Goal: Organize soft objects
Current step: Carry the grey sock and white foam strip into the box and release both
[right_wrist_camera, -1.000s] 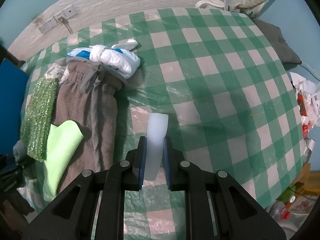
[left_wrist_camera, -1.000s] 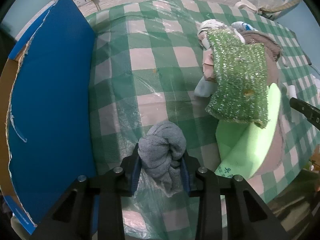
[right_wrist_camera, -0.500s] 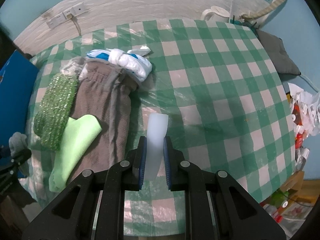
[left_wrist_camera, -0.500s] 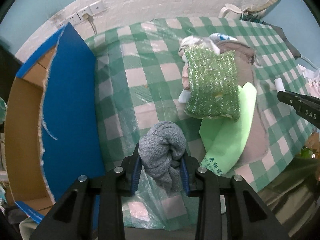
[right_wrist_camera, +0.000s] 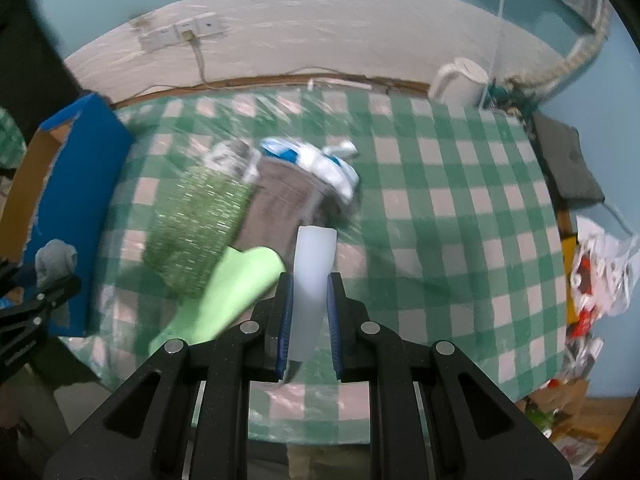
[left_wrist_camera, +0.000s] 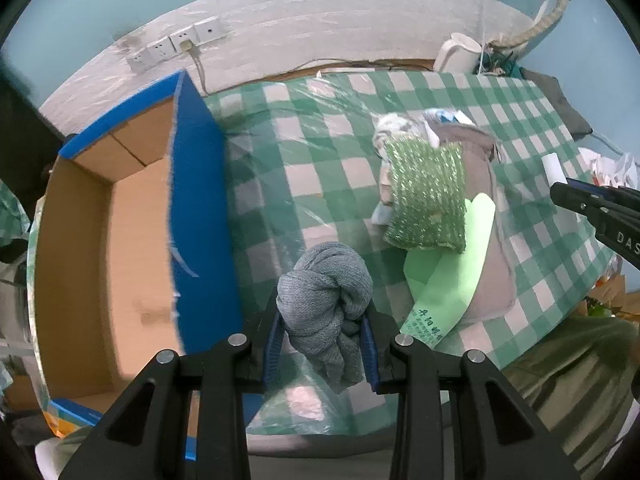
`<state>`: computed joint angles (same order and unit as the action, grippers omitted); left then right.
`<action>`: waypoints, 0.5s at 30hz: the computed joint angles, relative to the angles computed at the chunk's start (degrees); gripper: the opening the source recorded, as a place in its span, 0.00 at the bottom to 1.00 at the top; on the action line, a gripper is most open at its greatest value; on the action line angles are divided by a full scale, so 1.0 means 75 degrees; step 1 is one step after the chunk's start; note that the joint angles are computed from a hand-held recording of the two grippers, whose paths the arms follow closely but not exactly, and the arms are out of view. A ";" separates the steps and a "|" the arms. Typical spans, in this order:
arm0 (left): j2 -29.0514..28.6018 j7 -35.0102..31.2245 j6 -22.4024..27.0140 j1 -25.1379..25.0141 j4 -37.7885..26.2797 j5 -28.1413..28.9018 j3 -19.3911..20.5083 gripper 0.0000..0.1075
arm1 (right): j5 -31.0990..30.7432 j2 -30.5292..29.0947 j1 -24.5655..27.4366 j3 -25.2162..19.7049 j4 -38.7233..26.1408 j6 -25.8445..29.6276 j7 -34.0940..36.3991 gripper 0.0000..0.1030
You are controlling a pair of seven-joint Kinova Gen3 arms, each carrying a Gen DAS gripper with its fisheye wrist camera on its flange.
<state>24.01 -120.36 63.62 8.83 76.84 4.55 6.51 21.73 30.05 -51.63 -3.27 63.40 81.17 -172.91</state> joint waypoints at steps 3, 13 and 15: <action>-0.0002 -0.0078 0.0113 -0.0140 -0.0183 0.0085 -0.0015 0.31 | 0.0063 0.0152 -0.0045 0.0008 -0.0531 0.0269 0.0297 0.14; 0.0007 -0.0381 0.0555 -0.0587 -0.0875 0.0358 -0.0078 0.32 | 0.0080 0.0929 -0.0306 0.0294 -0.2676 0.1164 0.1542 0.14; 0.0031 -0.0420 0.0641 -0.0690 -0.1037 0.0422 -0.0098 0.32 | 0.0024 0.1183 -0.0344 0.0375 -0.3257 0.1350 0.1845 0.14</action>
<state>24.24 -123.51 68.43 3.65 69.06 7.71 5.78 21.91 38.92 -54.21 -0.45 38.98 91.30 -159.07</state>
